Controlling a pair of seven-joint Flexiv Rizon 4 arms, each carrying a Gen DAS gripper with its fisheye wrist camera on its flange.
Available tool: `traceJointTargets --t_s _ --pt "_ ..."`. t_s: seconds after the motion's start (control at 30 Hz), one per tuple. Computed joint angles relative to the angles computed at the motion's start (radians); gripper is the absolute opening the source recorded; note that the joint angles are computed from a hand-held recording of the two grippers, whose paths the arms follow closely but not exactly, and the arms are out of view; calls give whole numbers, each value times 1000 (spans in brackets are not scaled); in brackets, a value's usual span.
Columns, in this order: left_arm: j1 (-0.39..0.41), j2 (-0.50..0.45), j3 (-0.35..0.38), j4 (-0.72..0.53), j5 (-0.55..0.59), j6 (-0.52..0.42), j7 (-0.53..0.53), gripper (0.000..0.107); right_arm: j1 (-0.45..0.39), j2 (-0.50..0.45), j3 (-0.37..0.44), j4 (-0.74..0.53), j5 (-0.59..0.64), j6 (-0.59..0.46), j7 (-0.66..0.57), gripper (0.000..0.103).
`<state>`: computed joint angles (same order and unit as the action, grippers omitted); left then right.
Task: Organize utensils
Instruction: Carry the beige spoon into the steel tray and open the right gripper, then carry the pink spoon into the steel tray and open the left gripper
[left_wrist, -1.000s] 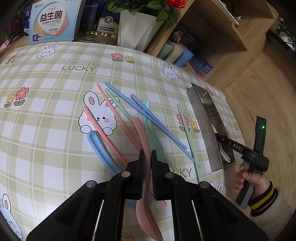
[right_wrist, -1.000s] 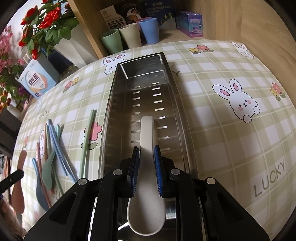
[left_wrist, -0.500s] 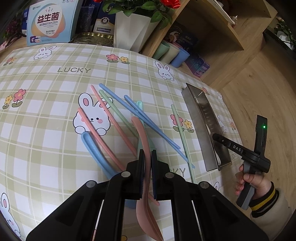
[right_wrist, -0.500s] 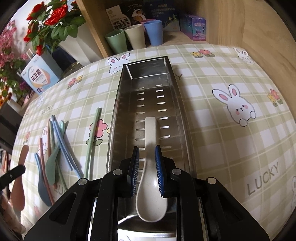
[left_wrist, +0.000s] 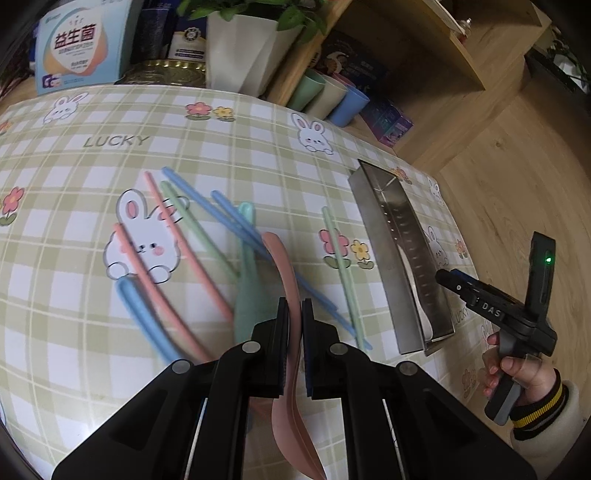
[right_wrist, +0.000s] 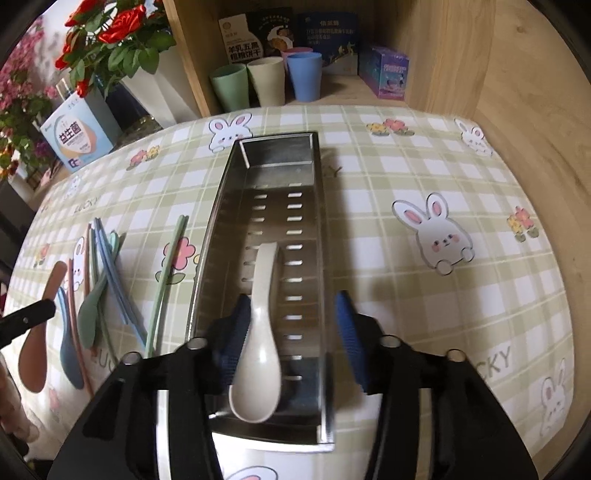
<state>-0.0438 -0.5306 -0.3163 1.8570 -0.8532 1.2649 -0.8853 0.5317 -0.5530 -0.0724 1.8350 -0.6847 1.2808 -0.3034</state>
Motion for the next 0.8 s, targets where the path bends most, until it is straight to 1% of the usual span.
traceJointTargets --t_s 0.1,0.13,0.17,0.23,0.27,0.3,0.47,0.57,0.63,0.8 --pt "-16 -14 6 -24 26 -6 -18 7 -5 13 -5 13 -6 10 -6 59" --pt "-19 -18 5 -30 32 -8 -22 7 -7 16 -5 16 -6 9 -8 64" --pt "-24 -22 7 -39 43 -12 -30 7 -11 20 -4 20 -6 9 -10 66" --pt "-28 -28 2 -51 56 -15 -35 7 -20 28 -7 37 -7 43 -7 76" --pt "-32 -32 2 -59 64 -18 -40 7 -20 31 -12 46 -8 57 -1 80" --pt "-37 -36 3 -66 73 -21 -47 7 -14 37 -29 59 -16 78 17 84" --pt "-51 -62 -7 -111 101 -43 -78 7 9 63 -86 103 -69 116 78 85" --pt "-61 -77 -15 -141 110 -64 -98 7 -1 71 -86 119 -79 141 85 86" --pt "-68 -88 -22 -161 111 -77 -110 7 2 77 -100 132 -92 157 100 86" --pt "-84 -117 -48 -217 98 -104 -126 7 -4 83 -116 148 -98 173 125 86"
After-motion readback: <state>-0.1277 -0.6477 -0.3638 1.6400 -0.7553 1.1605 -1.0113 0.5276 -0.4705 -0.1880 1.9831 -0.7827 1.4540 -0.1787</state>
